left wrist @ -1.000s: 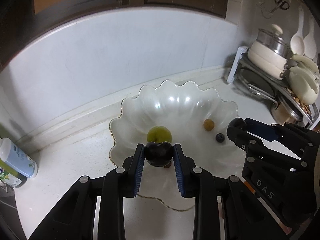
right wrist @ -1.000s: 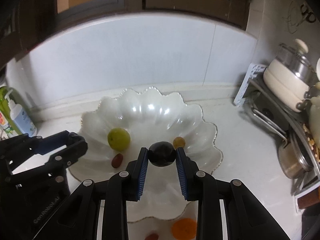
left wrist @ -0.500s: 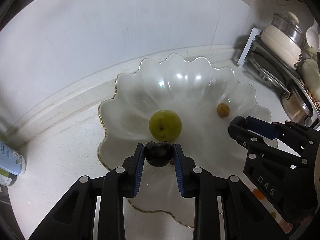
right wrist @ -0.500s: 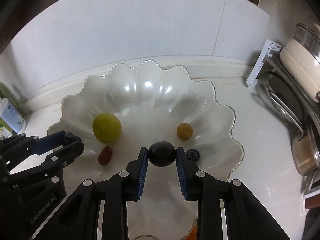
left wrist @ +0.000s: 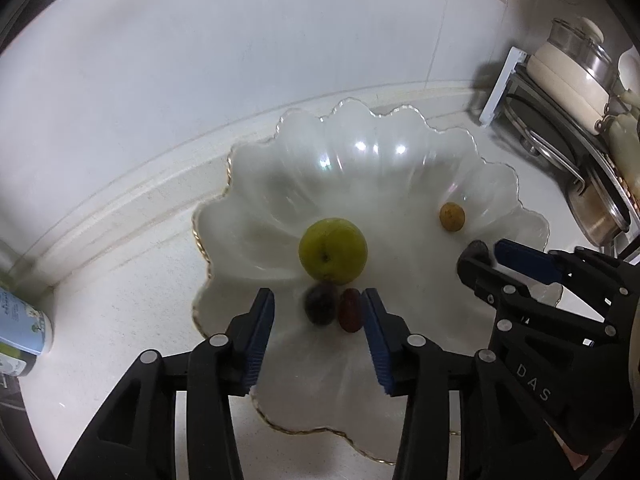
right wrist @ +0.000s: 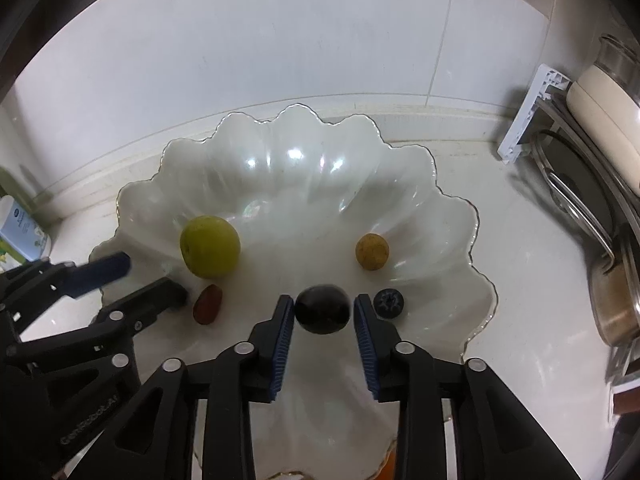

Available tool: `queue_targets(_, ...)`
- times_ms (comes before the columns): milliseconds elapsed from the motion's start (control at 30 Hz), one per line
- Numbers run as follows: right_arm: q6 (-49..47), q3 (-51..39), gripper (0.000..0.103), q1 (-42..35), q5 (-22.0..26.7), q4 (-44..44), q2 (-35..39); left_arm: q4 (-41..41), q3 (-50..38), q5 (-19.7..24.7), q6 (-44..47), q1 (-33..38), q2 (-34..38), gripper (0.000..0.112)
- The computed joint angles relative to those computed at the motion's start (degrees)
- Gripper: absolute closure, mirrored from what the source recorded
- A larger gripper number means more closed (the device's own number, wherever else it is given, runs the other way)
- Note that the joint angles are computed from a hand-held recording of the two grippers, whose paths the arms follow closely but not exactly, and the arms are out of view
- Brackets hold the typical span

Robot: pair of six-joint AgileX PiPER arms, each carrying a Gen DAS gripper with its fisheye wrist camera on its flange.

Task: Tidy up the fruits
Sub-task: 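Open both tools to drop the two dark plums into the bowl, then withdraw both tools from the bowl back toward the remaining fruits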

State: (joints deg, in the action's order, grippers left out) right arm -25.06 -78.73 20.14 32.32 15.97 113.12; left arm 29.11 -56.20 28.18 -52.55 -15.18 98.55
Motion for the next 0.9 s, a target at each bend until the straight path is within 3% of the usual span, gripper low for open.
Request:
queue_targets(533, 2.3, 8.4, 0.061, -1.1, -4.6, -2.3, -10.0, 14.3, 3.5, 6.4, -14.4, -6.4, -8.2, 0.068)
queue_targets(900, -3.1, 18.0, 0.061, -3.7, -7.6, 3.6, -21.5, 16.3, 6.3, 10.2, -18.1, -12.1, -16.0, 0.068)
